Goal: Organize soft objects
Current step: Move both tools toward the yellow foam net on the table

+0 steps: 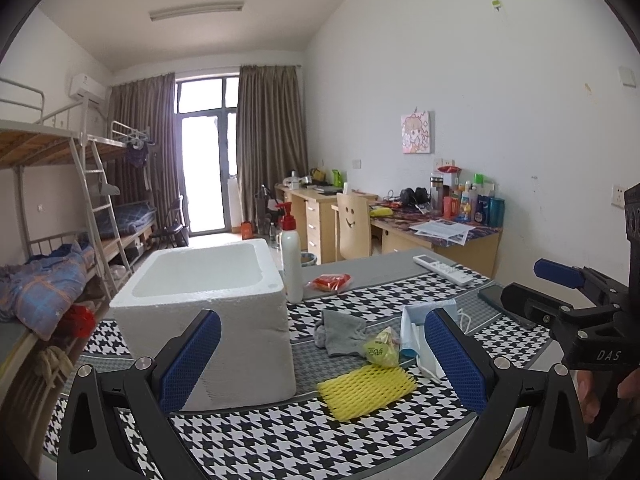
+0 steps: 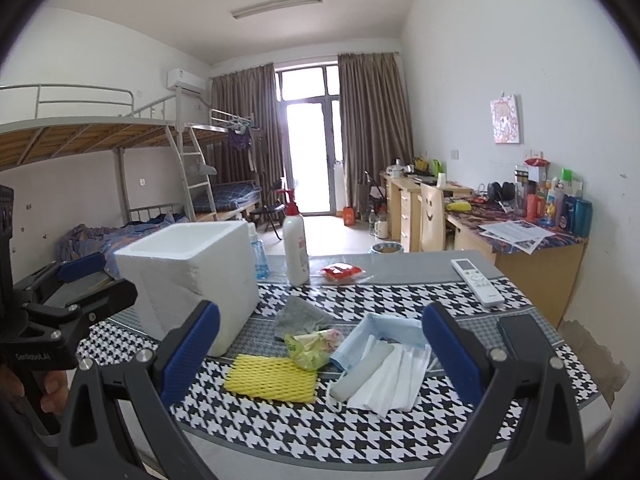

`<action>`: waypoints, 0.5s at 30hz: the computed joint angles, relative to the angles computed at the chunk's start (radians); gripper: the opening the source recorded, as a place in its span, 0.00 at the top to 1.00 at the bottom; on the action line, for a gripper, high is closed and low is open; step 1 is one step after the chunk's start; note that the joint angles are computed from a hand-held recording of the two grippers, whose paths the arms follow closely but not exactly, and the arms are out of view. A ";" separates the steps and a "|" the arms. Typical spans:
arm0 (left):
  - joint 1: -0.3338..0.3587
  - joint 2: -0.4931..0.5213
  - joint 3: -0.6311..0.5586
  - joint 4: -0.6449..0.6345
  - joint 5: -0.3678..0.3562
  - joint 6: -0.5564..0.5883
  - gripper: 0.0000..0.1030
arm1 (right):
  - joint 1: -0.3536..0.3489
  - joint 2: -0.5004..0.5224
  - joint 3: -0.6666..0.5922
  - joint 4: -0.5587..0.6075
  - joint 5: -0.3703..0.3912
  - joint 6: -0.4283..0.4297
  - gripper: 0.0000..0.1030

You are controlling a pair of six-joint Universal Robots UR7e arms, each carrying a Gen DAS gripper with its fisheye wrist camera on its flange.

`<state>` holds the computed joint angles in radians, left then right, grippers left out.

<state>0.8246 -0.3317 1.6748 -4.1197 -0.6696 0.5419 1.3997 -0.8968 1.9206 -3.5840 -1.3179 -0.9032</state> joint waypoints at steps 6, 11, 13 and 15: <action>0.017 -0.001 -0.015 0.063 -0.009 -0.028 0.01 | 0.005 0.017 -0.032 0.023 -0.031 0.010 0.01; 0.028 0.002 -0.029 0.114 -0.018 -0.045 0.01 | 0.008 0.025 -0.056 0.050 -0.059 0.023 0.01; 0.033 0.001 -0.031 0.140 -0.029 -0.055 0.01 | 0.007 0.027 -0.060 0.049 -0.068 0.029 0.01; 0.039 0.003 -0.035 0.164 -0.038 -0.063 0.01 | 0.008 0.032 -0.066 0.051 -0.086 0.030 0.01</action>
